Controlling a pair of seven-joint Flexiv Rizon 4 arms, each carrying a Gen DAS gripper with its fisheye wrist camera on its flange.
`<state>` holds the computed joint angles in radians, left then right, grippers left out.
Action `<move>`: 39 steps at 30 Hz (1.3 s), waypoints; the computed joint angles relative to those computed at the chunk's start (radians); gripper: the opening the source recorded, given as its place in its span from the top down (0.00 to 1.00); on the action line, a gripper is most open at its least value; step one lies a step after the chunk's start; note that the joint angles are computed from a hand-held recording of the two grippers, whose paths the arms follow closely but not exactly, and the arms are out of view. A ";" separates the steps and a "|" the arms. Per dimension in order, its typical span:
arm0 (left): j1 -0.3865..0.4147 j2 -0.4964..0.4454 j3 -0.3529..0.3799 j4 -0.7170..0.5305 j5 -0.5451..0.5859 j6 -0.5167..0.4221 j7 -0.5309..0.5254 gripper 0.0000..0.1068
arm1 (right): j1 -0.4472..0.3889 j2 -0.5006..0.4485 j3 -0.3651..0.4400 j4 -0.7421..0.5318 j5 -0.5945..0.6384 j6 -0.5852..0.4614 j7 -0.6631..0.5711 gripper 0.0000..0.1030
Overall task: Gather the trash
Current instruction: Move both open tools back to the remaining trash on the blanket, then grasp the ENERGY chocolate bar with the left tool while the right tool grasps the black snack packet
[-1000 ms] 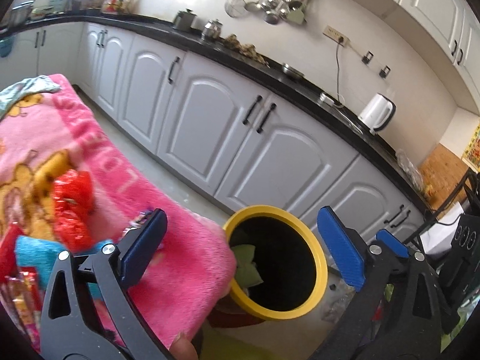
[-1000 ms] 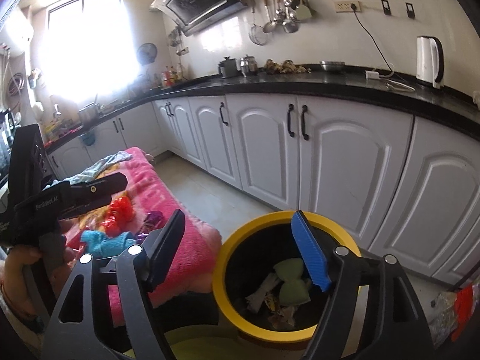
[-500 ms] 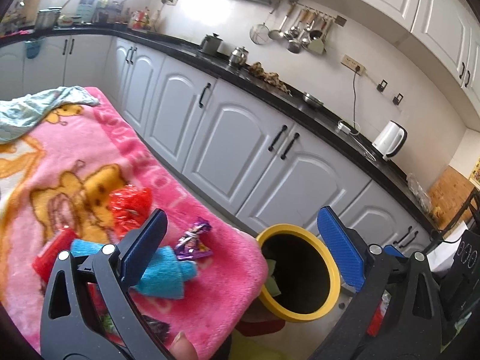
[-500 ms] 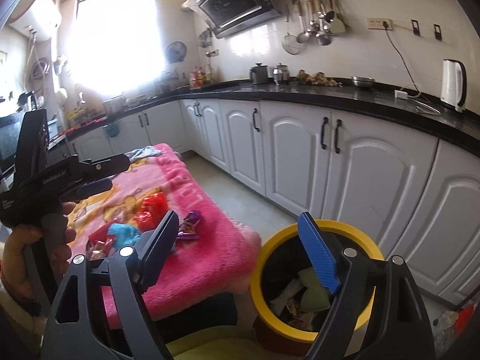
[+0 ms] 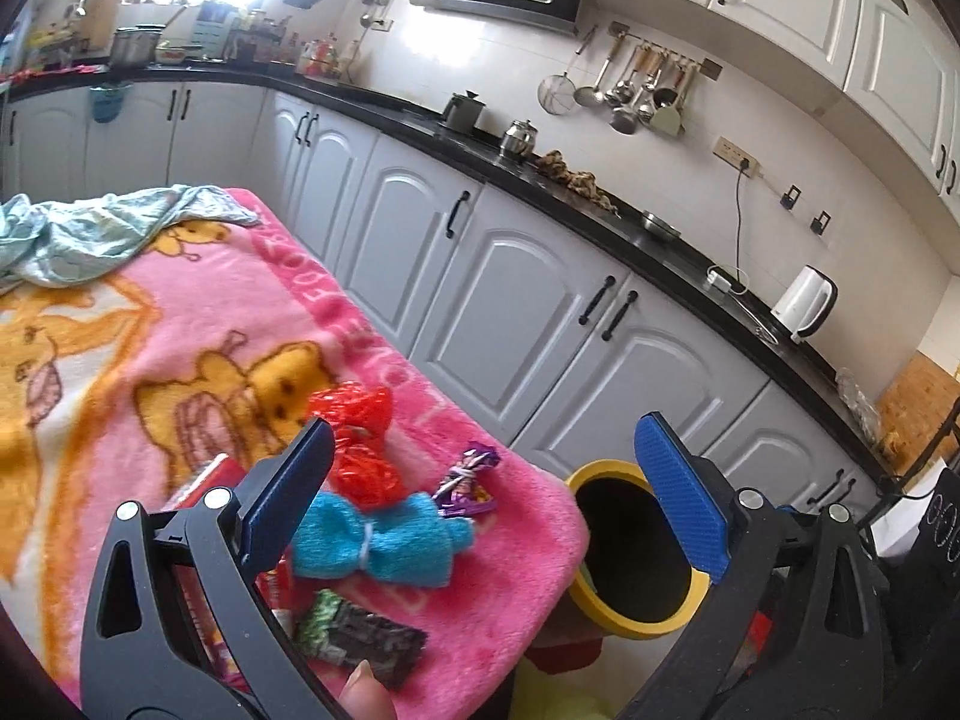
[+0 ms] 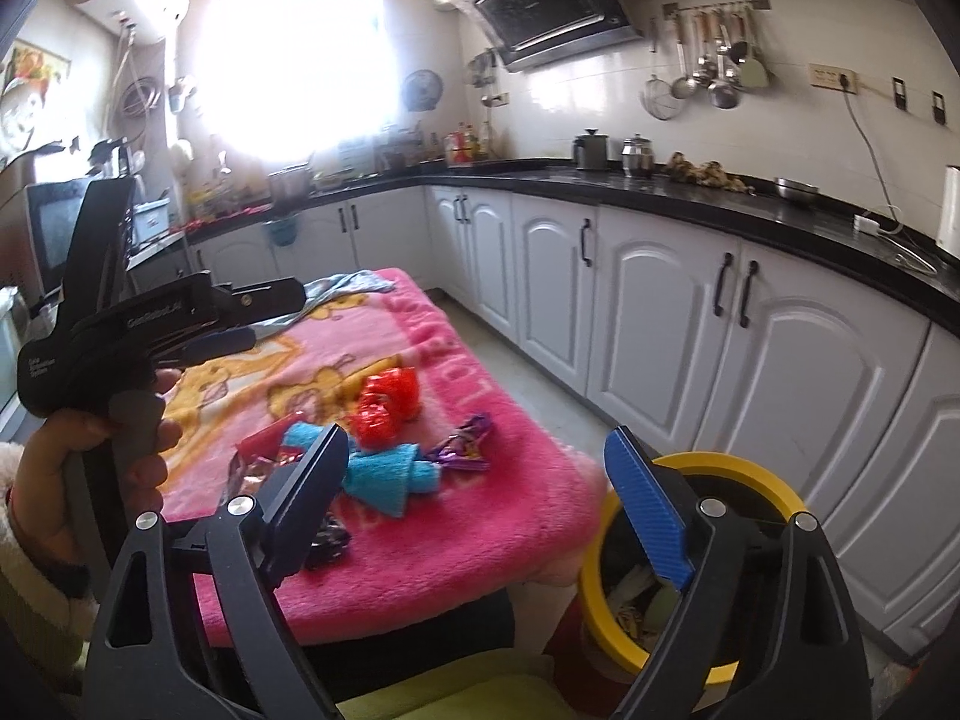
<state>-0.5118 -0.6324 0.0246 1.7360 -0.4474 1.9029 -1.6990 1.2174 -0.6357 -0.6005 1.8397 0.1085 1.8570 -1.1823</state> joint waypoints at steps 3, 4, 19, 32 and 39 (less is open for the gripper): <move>-0.005 0.014 0.015 0.027 -0.006 0.007 -0.002 0.14 | -0.006 -0.005 0.021 -0.016 -0.019 -0.009 -0.006 0.17; -0.004 0.020 0.017 0.039 -0.007 0.011 -0.003 0.14 | -0.010 -0.006 0.030 -0.021 -0.027 -0.011 -0.007 0.16; -0.014 0.094 0.065 0.211 -0.108 0.065 0.016 0.14 | -0.082 -0.032 0.175 -0.098 -0.166 -0.052 -0.051 0.13; -0.053 0.123 0.099 0.308 -0.252 0.091 0.088 0.14 | -0.184 -0.081 0.314 -0.190 -0.315 -0.096 -0.051 0.13; -0.031 0.120 0.084 0.334 -0.289 0.051 0.099 0.14 | -0.255 -0.115 0.397 -0.236 -0.406 -0.164 -0.044 0.11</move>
<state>-0.5427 -0.5121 0.1086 2.0702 -0.7361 1.9543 -1.5999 0.9622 -0.7507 -0.2031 1.6038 -0.2976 1.6930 -1.2266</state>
